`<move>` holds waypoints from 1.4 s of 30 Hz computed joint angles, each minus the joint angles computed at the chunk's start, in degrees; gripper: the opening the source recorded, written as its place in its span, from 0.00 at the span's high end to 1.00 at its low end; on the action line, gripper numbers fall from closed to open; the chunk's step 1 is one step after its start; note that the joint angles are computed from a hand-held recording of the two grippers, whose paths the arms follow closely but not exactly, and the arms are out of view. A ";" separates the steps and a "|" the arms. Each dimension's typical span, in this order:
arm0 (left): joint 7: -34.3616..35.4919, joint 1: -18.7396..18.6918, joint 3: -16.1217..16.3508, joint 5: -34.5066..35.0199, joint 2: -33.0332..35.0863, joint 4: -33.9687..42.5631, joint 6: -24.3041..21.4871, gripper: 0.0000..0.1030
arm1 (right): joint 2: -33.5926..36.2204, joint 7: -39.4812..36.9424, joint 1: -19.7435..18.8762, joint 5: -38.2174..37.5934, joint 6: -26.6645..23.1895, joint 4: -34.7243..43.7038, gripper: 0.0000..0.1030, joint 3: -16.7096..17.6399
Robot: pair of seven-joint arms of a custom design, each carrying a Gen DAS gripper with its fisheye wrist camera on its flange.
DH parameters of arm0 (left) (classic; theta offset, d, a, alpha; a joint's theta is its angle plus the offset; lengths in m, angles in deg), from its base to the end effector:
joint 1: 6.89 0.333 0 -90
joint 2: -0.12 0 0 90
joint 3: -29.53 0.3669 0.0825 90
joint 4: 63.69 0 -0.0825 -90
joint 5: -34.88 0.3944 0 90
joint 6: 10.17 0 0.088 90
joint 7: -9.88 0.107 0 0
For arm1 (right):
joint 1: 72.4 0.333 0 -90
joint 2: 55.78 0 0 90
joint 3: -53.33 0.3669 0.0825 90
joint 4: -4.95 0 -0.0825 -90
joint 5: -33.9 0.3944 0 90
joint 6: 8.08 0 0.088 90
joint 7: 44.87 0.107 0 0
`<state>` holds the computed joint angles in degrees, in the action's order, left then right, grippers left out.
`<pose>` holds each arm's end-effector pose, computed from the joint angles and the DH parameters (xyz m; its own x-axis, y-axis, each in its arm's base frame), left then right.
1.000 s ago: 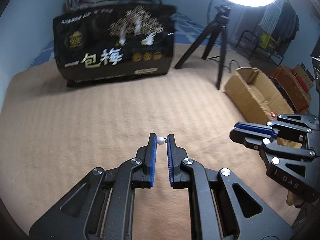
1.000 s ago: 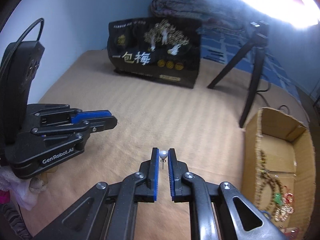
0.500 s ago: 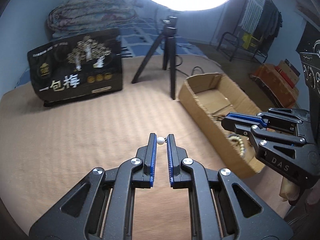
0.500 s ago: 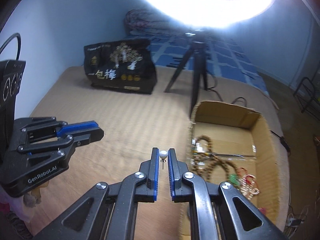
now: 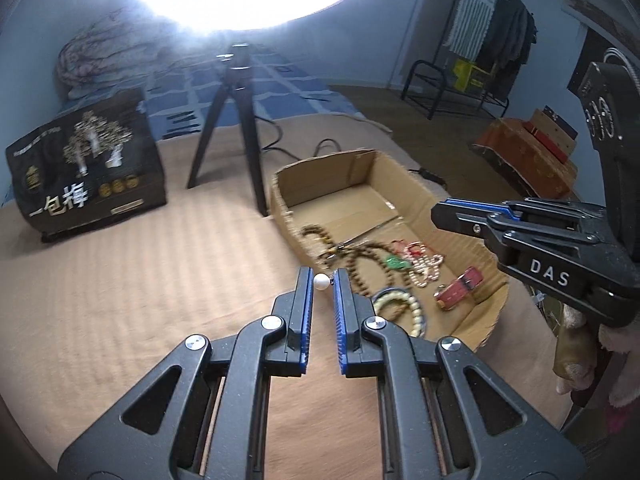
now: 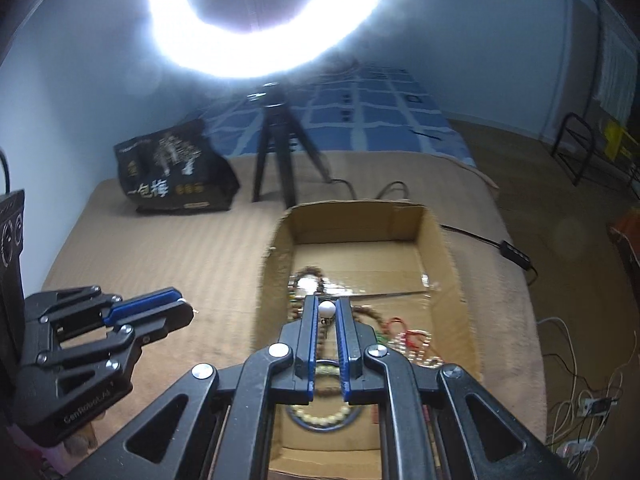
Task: Organize jewelry
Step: 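Carry both pearl earrings over the cardboard box, then open both tools to drop the pearl earrings into the box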
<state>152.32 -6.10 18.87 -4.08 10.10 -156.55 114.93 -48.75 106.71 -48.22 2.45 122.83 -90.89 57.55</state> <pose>0.6587 -0.1270 0.6177 -0.7448 -0.6383 0.1947 -0.5830 0.4804 -0.6552 0.5863 0.2998 0.6300 -0.2825 -0.9545 -0.0955 -0.7323 0.2788 -0.6213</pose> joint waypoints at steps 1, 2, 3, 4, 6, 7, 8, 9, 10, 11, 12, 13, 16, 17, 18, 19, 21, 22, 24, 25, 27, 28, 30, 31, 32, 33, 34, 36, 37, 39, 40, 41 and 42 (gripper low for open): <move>0.02 -0.16 -0.19 -0.23 -0.31 -0.37 0.11 0.92 | -0.37 0.39 -0.08 -0.06 0.08 -0.53 0.94 -0.11; 0.03 -0.41 -0.36 -0.43 -0.63 -0.80 0.41 0.92 | -0.93 0.76 -0.29 0.02 0.38 -1.34 0.94 -0.22; 0.04 -0.61 -0.41 -0.47 -0.72 -0.93 0.60 0.92 | -1.23 1.02 -0.51 0.05 0.57 -1.87 0.94 -0.25; 0.08 -0.86 -0.53 -0.62 -0.95 -1.23 0.80 0.92 | -1.66 1.34 -0.75 0.09 0.76 -2.55 0.94 -0.28; 0.17 -1.28 -0.67 -1.01 -1.32 -1.63 0.78 0.92 | -2.41 1.73 -1.24 0.23 1.11 -3.71 0.94 -0.21; 0.24 -1.50 -0.70 -1.09 -1.44 -1.79 0.83 0.92 | -2.67 1.78 -1.49 0.35 1.15 -4.17 0.94 -0.16; 0.35 -1.70 -0.72 -1.14 -1.60 -1.98 0.87 0.92 | -2.84 1.87 -1.73 0.41 1.20 -4.49 0.94 -0.11; 0.43 -1.89 -0.73 -1.20 -1.76 -2.17 0.93 0.92 | -3.04 1.95 -1.95 0.53 1.35 -4.89 0.94 -0.05; 0.42 -2.07 -0.72 -1.26 -1.83 -2.29 1.00 0.92 | -3.19 2.04 -2.16 0.64 1.53 -5.20 0.94 0.01; 0.37 -2.25 -0.74 -1.33 -1.94 -2.44 1.01 0.92 | -3.30 2.13 -2.35 0.76 1.72 -5.44 0.94 0.06; 0.29 -2.41 -0.72 -1.37 -2.01 -2.54 1.00 0.92 | -3.47 2.24 -2.57 0.96 2.04 -5.82 0.94 0.06; 0.12 -2.54 -0.71 -1.38 -2.09 -2.63 0.88 0.92 | -3.61 2.35 -2.78 1.14 2.36 -6.14 0.94 0.06; -0.13 -2.93 -0.68 -1.36 -2.31 -2.89 0.96 0.92 | -3.86 2.70 -3.23 1.46 2.96 -6.73 0.94 0.15; -0.17 -3.02 -0.66 -1.40 -2.33 -2.93 0.89 0.92 | -3.89 2.79 -3.33 1.43 3.07 -6.83 0.94 0.18; -0.21 -3.07 -0.64 -1.44 -2.36 -2.96 0.82 0.92 | -3.95 2.82 -3.38 1.37 3.06 -6.91 0.94 0.23; -0.26 -3.11 -0.60 -1.46 -2.33 -2.93 0.77 0.92 | -3.94 2.74 -3.43 1.38 3.06 -6.89 0.94 0.29; -0.23 -3.14 -0.59 -1.68 -2.29 -2.85 0.59 0.92 | -3.93 2.76 -3.49 1.40 3.02 -6.87 0.94 0.35; -0.09 -3.15 -0.59 -1.76 -2.32 -2.86 0.52 0.92 | -3.99 2.76 -3.54 1.41 3.15 -6.98 0.93 0.34; 0.22 -3.19 -0.59 -1.79 -2.40 -2.88 0.35 0.92 | -3.99 3.04 -3.55 1.20 3.24 -7.01 0.93 0.39; 0.32 -3.21 -0.57 -1.78 -2.44 -2.86 0.22 0.92 | -3.93 2.92 -3.58 1.23 3.19 -6.94 0.92 0.40; 0.42 -3.21 -0.55 -1.92 -2.39 -2.71 -0.17 0.92 | -3.83 3.05 -3.56 1.02 3.22 -6.84 0.84 0.40; 0.51 -3.21 -0.55 -2.04 -2.44 -2.75 -0.20 0.92 | -3.77 3.23 -3.52 0.78 3.25 -6.75 0.76 0.41; 0.52 -3.27 -0.52 -1.95 -2.38 -2.69 -0.20 0.92 | -3.66 3.29 -3.46 0.44 3.42 -6.61 0.74 0.42; 0.54 -3.28 -0.50 -1.84 -2.35 -2.67 -0.17 0.92 | -3.63 3.15 -3.44 0.40 3.36 -6.52 0.72 0.41; 0.59 -3.29 -0.49 -1.72 -2.42 -2.75 -0.13 0.92 | -3.54 3.27 -3.37 0.13 3.12 -6.34 0.70 0.41; 0.66 -3.28 -0.45 -1.54 -2.48 -2.80 -0.20 0.92 | -3.39 3.64 -3.23 -0.41 2.59 -6.02 0.60 0.42; 0.71 -3.27 -0.41 -1.42 -2.56 -2.90 -0.23 0.92 | -3.39 4.10 -3.12 -0.97 2.18 -5.90 0.47 0.39; 0.79 -3.24 -0.32 -1.16 -2.79 -3.16 -0.23 0.91 | -3.52 5.35 -2.89 -2.42 1.63 -5.81 0.37 0.37; 0.85 -3.22 -0.26 -1.12 -2.94 -3.35 -0.13 0.91 | -3.60 5.55 -2.86 -2.64 1.50 -5.78 0.37 0.39; 0.89 -3.08 -0.11 -1.30 -3.21 -3.58 -0.29 0.85 | -3.66 5.72 -2.74 -2.90 0.99 -5.50 0.36 0.52; 0.91 -3.01 -0.02 -1.46 -3.38 -3.75 -0.28 0.76 | -3.67 5.87 -2.66 -3.12 0.62 -5.35 0.33 0.58; 1.00 -2.88 0.10 -1.79 -3.69 -4.05 -0.21 0.70 | -3.69 6.06 -2.56 -3.39 0.23 -5.22 0.31 0.65; 1.16 -2.79 0.22 -2.11 -4.06 -4.41 -0.11 0.70 | -3.71 6.46 -2.37 -3.87 -0.47 -4.95 0.28 0.77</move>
<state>153.47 -8.89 19.08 -6.18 6.04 -160.96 114.82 -52.46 113.16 -50.59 -1.42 122.36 -95.83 58.32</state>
